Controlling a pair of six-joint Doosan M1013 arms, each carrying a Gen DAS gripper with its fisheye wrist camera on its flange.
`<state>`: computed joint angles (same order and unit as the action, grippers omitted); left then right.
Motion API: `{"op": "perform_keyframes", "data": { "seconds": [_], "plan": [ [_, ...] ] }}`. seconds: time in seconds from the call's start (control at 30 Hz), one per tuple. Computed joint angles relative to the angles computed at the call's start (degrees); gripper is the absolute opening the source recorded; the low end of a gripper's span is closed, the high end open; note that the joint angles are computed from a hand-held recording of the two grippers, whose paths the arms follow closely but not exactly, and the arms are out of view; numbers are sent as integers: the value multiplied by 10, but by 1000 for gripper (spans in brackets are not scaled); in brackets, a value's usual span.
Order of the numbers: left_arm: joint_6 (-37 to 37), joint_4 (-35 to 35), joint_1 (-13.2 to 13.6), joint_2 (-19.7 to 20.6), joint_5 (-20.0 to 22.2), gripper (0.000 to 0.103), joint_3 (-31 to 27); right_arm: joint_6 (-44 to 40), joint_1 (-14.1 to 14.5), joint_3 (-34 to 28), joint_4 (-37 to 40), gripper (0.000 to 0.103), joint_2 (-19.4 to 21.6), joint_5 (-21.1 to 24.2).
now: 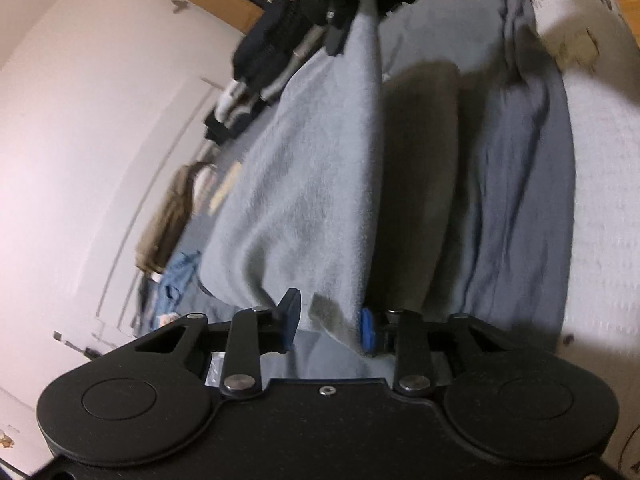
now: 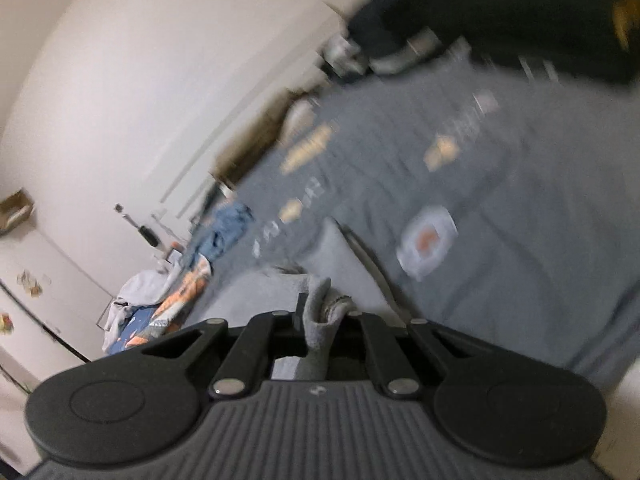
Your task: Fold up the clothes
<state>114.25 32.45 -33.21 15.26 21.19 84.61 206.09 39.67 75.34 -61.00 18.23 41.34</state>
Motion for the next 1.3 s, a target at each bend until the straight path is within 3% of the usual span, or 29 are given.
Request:
{"op": "perform_keyframes", "data": {
  "seconds": [0.07, 0.23, 0.27, 0.37, 0.5, 0.9, 1.1, 1.3],
  "plan": [
    [-13, 20, -2, 3, -1, 35, 2, -18, 1, -5, 5, 5, 3, 10],
    [-3, 51, -2, 12, -3, 36, 8, -85, -19, -9, 135, 5, 15, 25],
    [-1, 55, -2, 13, -6, 34, 9, -95, -20, -9, 146, 5, 16, 27],
    [34, 0, 0, 15, 17, 16, -3, -116, -19, -15, 157, 5, 18, 33],
    [40, -3, -1, 13, 41, 11, -9, -123, -20, -14, 171, 5, 17, 30],
    [69, 21, 0, -17, 55, 9, 15, -160, -21, -16, 228, 5, 18, 12],
    [127, -11, 12, -33, 94, 9, 7, -219, -13, -25, 293, 5, 20, -12],
    [206, -69, 20, -74, 140, 8, 25, -287, -5, -18, 368, 5, 7, -44]
  ]
}}
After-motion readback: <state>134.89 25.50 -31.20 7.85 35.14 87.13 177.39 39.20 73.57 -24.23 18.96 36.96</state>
